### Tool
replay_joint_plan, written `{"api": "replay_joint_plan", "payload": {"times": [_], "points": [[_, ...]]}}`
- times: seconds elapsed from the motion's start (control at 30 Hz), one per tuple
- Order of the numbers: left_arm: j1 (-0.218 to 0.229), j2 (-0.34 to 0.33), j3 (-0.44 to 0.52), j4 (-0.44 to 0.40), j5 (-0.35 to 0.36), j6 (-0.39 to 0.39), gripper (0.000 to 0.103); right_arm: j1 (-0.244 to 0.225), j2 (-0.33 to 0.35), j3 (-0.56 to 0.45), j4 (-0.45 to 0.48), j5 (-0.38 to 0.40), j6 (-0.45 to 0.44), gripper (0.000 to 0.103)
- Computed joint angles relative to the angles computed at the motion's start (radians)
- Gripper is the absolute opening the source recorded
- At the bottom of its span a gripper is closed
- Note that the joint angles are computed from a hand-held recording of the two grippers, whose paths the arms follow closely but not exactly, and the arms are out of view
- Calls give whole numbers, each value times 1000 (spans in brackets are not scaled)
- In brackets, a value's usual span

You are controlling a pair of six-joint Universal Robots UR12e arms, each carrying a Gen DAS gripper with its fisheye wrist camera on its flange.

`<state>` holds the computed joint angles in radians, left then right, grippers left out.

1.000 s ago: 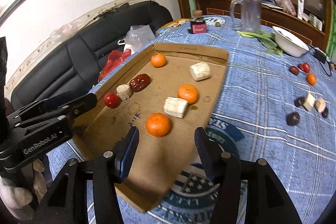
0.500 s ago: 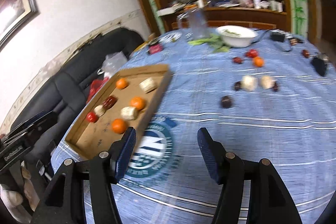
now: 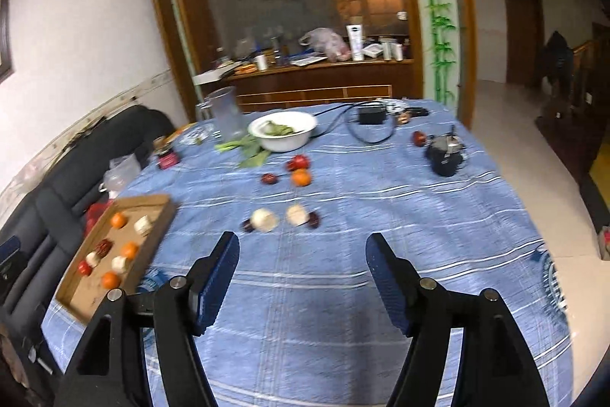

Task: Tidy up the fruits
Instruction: 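Withdraw both tools from the box toward the remaining fruit, then grasp a dark date with the left tool while the right tool grasps a white yam chunk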

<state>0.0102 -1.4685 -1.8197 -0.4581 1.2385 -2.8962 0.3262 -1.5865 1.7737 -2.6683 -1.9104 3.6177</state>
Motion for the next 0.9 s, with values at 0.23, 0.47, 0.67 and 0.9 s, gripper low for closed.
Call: {"api": "replay_joint_plan", "payload": {"times": [0.23,0.47,0.67,0.9], "points": [[-44,-73,81,-126,-29,17,77,-53,28,-15,33,75,3,73],[-103,-168,149,-195,5,31,77,-92,110,-51,52,187,-19,73],[-134,-236,189,-260,18,27,77,-112,186,-105,61,232,-57,73],[-167,-312,240,-305,29,29,71,-123,258,-164,73,247,-115,71]]}}
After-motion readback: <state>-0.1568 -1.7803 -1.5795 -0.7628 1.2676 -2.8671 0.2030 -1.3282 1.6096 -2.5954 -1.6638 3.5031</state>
